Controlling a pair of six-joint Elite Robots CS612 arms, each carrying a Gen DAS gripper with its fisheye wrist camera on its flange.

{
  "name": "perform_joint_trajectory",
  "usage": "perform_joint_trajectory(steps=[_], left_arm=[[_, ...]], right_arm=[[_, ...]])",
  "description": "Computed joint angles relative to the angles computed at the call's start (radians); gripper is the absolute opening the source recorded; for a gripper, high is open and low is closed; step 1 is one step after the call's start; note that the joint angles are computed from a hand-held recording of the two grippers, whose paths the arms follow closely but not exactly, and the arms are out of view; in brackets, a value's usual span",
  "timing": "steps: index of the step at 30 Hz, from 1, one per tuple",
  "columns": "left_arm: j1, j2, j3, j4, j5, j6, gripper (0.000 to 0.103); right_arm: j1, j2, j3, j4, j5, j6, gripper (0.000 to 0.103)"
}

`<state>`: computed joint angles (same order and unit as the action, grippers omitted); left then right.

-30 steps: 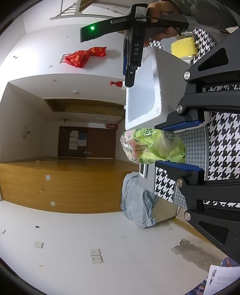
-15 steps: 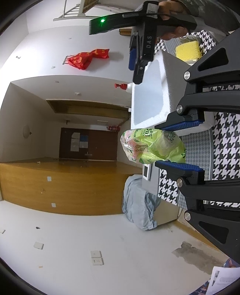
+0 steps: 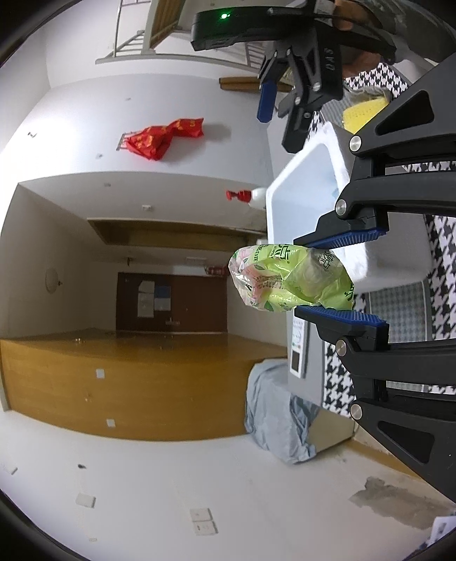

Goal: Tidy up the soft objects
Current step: 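Open the right tool to drop the mask into the foam box, then lower the snack bag into the foam box and open the left tool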

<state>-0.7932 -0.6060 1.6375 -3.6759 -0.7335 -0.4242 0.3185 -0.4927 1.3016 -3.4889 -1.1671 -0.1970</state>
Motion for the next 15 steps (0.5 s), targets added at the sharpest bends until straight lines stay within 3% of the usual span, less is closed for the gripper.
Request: perform_joint_trajectory(steps=[15], left_arm=[[0.023,0.028,-0.085,0.010,-0.144,0.087,0.033]], right_arm=[[-0.031,-0.022,0.079,-0.114,-0.087,0.054,0.102]])
